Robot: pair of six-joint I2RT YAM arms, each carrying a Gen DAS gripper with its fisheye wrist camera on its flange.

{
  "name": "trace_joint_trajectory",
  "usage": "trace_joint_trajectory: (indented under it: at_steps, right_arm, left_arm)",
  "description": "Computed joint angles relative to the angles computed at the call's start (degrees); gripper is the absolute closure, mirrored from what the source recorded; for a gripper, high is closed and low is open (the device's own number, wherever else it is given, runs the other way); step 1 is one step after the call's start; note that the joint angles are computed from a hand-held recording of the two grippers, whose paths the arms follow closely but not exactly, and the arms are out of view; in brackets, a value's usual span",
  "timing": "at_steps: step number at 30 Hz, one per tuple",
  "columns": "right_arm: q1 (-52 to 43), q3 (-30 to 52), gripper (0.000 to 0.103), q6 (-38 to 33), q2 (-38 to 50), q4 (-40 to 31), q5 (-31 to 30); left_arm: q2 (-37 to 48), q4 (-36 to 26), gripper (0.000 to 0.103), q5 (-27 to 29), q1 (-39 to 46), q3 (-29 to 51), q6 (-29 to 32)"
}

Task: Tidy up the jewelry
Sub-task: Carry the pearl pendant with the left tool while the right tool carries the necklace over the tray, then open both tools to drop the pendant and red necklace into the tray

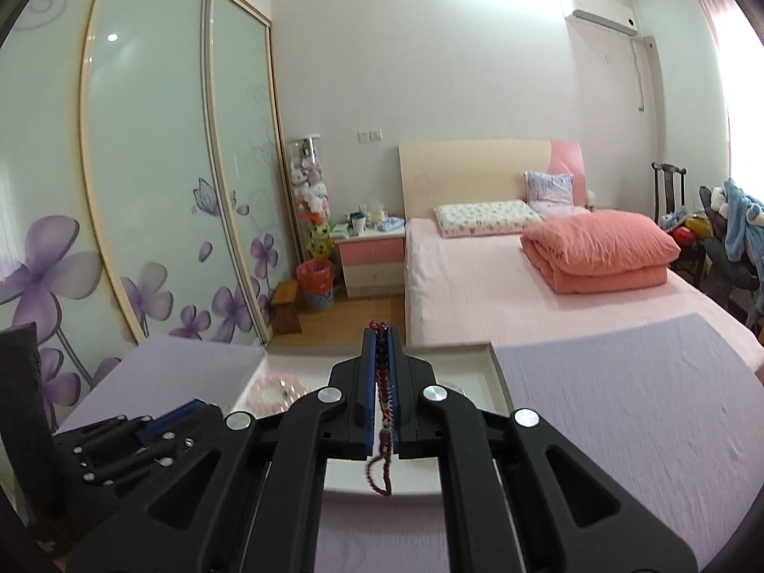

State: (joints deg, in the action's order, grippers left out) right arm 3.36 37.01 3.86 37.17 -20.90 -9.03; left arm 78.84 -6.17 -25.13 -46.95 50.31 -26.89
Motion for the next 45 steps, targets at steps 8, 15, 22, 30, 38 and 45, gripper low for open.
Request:
trace_joint_trajectory:
  at_steps: [8,15,22,30,38,45]
  right_arm:
    - [-0.42,-2.95,0.097,1.67,8.69,11.52,-2.13]
    - [-1.4,-6.14,0.097,1.19,15.81,18.61,-4.21]
    - [-0.53,-8.38,0.097,0.42,21.17,21.23,-2.68]
    - [-1.23,-7.54,0.064,1.67,23.75,20.85,-3.14]
    - [-2.26,-7.97,0.059,1.69,22.38,20.17,-3.95]
    - [-4.82,-8.1,0.05,1.09,17.82,16.61,-5.93]
  left_arm:
    - [7.69,4.97,0.089,3.37,4.24,4.19,2.63]
    - [14.69,8.96,0.089,6.8,6.94,4.91,2.02]
    - [19.94,10.92,0.089,8.59,7.83,5.61,1.65]
    - [22.66,10.99,0.069,9.24,8.7,7.31,1.75]
    - [22.16,11.05,0.053,8.91,8.7,6.78,0.94]
    - [15.89,11.24,0.04,7.22,8.72,1.59,0.25]
